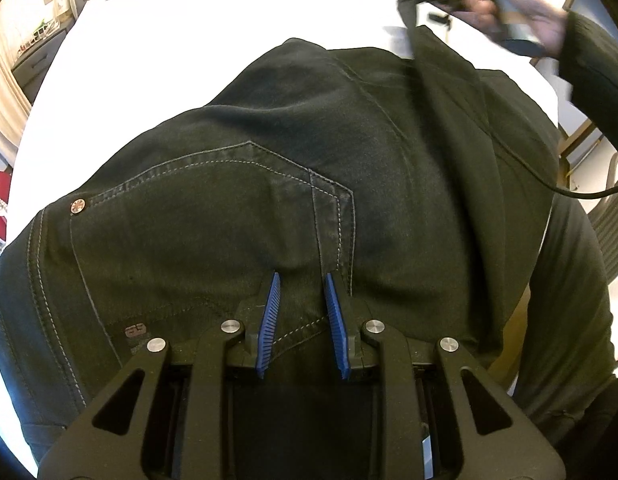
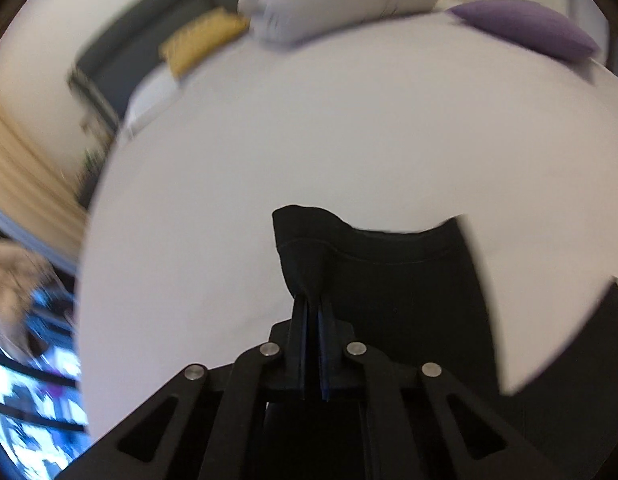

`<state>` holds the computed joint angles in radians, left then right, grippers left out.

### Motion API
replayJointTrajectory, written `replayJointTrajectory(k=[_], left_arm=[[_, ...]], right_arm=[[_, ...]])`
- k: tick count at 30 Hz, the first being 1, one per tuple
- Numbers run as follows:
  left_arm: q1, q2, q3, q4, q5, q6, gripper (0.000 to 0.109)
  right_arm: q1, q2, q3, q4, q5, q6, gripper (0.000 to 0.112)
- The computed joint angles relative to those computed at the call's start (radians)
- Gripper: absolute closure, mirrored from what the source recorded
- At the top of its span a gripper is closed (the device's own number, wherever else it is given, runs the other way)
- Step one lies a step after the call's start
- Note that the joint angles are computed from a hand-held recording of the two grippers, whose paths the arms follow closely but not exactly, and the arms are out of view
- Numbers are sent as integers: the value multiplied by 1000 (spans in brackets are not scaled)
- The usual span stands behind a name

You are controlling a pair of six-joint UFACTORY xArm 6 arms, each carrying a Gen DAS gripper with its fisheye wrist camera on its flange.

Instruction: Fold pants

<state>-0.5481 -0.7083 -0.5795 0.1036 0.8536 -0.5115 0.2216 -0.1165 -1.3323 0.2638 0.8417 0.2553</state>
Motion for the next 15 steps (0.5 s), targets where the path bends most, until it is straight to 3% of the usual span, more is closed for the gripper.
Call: replayJointTrajectory(k=[7, 13, 15], left_arm=[[-31, 28, -26, 34, 18, -34, 85], [-53, 58, -58, 59, 42, -67, 85], [-61, 74, -77, 71, 61, -73, 85]], right_arm=[[-364, -407, 340, 414, -48, -172, 108], [-726, -592, 617, 577, 88, -227, 107], [-789, -596, 664, 637, 108, -281, 105]])
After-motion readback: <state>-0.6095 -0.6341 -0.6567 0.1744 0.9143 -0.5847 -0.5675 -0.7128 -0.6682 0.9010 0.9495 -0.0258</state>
